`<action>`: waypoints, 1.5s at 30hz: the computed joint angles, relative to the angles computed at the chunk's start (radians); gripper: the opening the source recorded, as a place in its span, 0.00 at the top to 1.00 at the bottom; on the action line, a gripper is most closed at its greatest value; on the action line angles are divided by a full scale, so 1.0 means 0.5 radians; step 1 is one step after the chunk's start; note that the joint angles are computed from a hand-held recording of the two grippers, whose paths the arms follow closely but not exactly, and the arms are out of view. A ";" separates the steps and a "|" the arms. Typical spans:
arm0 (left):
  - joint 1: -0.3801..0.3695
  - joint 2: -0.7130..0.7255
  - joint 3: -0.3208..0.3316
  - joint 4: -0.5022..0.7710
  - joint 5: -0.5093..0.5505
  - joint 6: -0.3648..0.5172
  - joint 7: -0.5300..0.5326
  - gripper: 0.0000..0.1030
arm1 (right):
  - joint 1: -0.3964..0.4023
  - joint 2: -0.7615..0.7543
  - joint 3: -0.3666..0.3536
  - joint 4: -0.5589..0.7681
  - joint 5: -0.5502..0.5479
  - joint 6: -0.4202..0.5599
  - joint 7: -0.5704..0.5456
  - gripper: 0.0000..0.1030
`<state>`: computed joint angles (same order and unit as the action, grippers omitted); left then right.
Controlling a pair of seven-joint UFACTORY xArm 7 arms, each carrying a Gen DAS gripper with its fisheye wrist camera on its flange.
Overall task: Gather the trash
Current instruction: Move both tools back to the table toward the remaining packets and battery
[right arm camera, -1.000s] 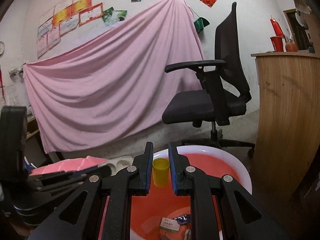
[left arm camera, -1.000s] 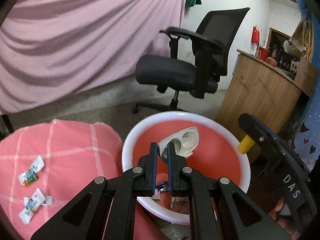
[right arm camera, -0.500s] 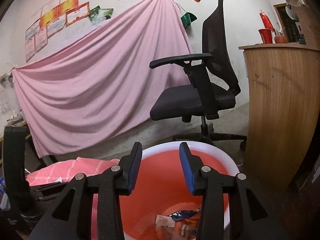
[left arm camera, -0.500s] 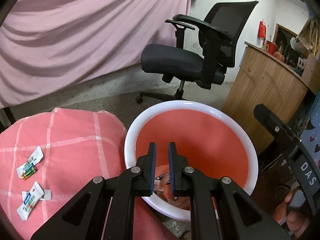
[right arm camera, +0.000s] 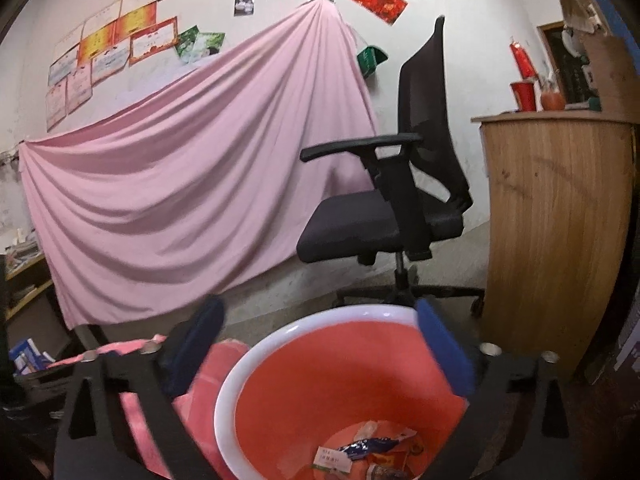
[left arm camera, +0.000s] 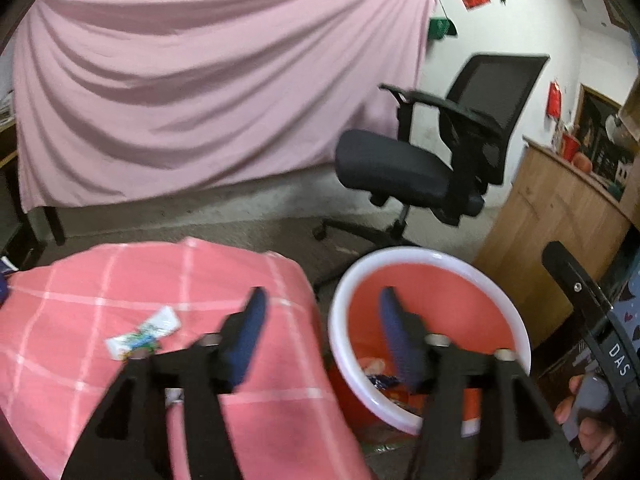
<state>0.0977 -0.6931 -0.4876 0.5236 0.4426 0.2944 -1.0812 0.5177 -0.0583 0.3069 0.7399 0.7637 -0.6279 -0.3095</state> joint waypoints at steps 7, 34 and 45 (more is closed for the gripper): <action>0.110 -0.582 -0.016 -0.291 0.051 -0.055 -0.088 0.03 | 0.058 0.021 0.021 0.013 -0.112 -0.127 0.038 0.00; -0.023 -2.249 0.179 -1.041 -0.044 0.475 0.411 0.02 | 0.450 0.335 0.053 0.228 -0.523 -0.481 -0.061 0.00; -0.123 -2.533 0.342 -1.183 -0.083 0.820 0.653 0.02 | 0.636 0.459 -0.015 0.453 -0.248 -0.025 -0.448 0.00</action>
<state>0.0360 -1.9595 -0.3167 -0.0681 0.4012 0.7047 -0.7549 0.8356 0.1710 0.2996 0.9666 0.6397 -0.6406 -0.5334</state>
